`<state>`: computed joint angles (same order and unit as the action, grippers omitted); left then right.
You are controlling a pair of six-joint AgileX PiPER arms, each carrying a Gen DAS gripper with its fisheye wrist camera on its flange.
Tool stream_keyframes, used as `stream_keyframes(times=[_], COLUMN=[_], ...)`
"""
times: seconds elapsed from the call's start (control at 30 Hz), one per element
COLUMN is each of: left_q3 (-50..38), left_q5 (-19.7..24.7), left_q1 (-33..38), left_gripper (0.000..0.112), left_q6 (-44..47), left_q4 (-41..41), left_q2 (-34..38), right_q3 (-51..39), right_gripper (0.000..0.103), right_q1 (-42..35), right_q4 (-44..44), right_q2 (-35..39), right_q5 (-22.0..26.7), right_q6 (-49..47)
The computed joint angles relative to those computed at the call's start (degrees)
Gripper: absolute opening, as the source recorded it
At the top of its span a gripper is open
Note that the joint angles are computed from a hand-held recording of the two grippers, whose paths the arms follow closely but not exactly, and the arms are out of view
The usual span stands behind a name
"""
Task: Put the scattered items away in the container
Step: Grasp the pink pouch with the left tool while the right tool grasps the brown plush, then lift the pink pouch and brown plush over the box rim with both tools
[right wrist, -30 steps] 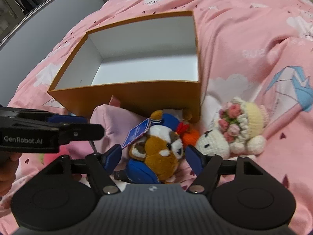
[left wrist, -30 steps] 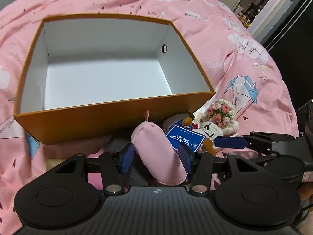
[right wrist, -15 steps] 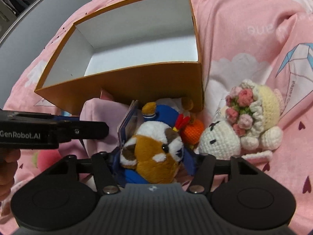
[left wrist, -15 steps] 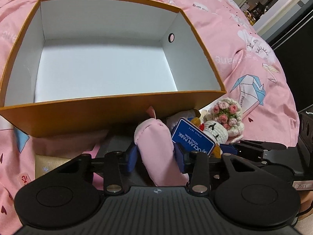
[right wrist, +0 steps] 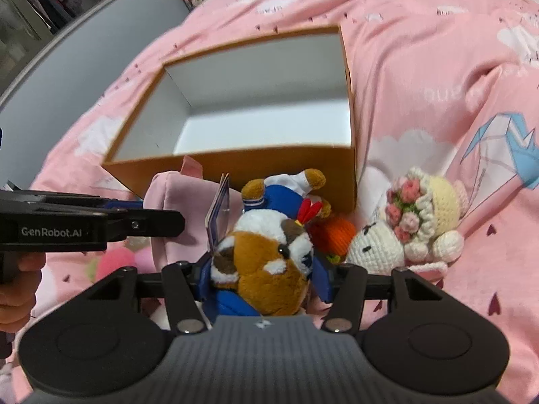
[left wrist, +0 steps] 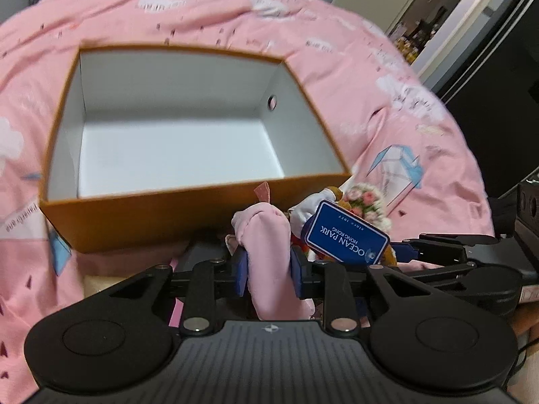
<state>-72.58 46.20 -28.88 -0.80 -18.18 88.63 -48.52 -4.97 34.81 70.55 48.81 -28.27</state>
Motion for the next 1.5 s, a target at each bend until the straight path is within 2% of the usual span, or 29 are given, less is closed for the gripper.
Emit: stream_keyframes(times=[0.13, 0.3, 0.53, 0.77, 1.03, 1.3, 1.4, 1.5], left_q3=[-0.98, -3.06, -7.64, -13.06, -13.25, -10.69, -10.45, -9.33], left_q5=[0.50, 0.76, -4.19, -8.80, -15.29, -15.14, -13.76, -14.57], left_q1=[0.51, 1.42, 0.38, 0.74, 1.97, 3.68, 3.66, 3.32], left_gripper=[0.028, 0.027, 0.026, 0.026, 0.026, 0.026, 0.026, 0.027], left_q6=[0.94, 2.37, -2.50, -3.34, 1.91, 6.24, 5.53, 4.80], left_q4=[-0.44, -1.15, 7.36, 11.37, 7.82, 1.60, 1.82, 2.14], left_q2=[-2.80, -5.34, -4.55, 3.40, 12.49, 16.21, 16.83, 16.48], right_q3=[-1.99, -6.70, -13.23, -20.10, -28.24, -33.29, -35.72, -35.95], right_gripper=[0.059, 0.059, 0.059, 0.059, 0.059, 0.058, 0.058, 0.058], right_q1=[-2.54, -3.19, -2.65, 0.03, 5.66, 9.81, 10.70, 11.28], right_q4=[1.69, 2.83, 4.30, 2.69, -5.63, -15.39, -18.10, -19.35], right_q2=[-2.63, -4.00, -1.94, 8.51, 22.81, 31.42, 34.03, 34.93], right_q5=[3.38, 4.63, 3.04, -1.24, -3.86, -3.57, -2.10, -2.51], right_q6=[-1.47, -1.71, -2.87, 0.08, 6.17, 10.58, 11.38, 10.81])
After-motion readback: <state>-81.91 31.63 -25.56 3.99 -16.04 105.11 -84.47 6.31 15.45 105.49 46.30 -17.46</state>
